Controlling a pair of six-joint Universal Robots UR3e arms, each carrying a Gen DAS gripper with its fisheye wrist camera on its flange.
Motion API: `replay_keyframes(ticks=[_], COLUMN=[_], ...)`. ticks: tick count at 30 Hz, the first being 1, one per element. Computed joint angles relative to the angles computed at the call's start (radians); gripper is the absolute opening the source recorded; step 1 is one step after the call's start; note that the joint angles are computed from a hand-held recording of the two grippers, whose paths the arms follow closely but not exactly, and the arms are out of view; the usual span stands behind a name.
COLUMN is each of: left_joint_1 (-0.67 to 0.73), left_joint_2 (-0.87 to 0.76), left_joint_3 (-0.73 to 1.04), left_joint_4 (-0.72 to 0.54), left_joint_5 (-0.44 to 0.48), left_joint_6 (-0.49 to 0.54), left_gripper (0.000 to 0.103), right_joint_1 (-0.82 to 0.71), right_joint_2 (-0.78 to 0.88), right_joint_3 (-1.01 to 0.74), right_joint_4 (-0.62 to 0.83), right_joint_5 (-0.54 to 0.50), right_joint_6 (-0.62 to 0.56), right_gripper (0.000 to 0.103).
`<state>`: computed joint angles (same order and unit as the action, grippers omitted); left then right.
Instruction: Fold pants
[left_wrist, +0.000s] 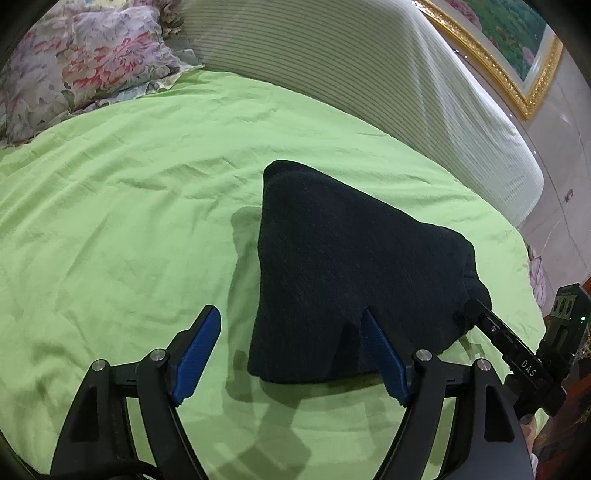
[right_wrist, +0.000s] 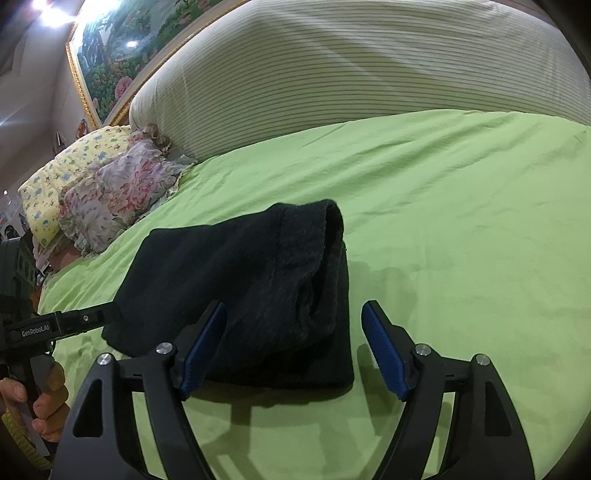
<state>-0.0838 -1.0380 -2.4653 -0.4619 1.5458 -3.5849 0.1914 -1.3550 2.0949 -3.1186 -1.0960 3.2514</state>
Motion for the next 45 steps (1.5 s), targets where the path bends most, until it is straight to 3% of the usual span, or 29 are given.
replay_keyframes(ticks=[10, 15, 26, 45], left_joint_1=[-0.269, -0.300, -0.519, -0.556], left_joint_2=[-0.114, -0.089, -0.230, -0.314], left_joint_3=[0.056, 0.009, 0.065, 0.089], left_joint_4=[0.035, 0.082, 0.086, 0.066], left_joint_5=[0.272, 0.273, 0.528, 0.614], left_joint_6=[-0.090, -0.141, -0.252, -0.286], left_gripper=[0.085, 0.085, 0.085, 0.088], right_joint_1=[0.024, 0.074, 0.139, 0.212], right_joint_2=[-0.094, -0.116, -0.126, -0.074], right_joint_3=[0.127, 0.161, 0.201, 0.179], right_joint_4=[-0.079, -0.135, -0.229, -0.269], right_joint_5=[-0.003, -0.060, -0.177, -0.277], right_joint_6=[-0.032, -0.055, -0.054, -0.074], right_gripper=[0.089, 0.093, 0.102, 0.103])
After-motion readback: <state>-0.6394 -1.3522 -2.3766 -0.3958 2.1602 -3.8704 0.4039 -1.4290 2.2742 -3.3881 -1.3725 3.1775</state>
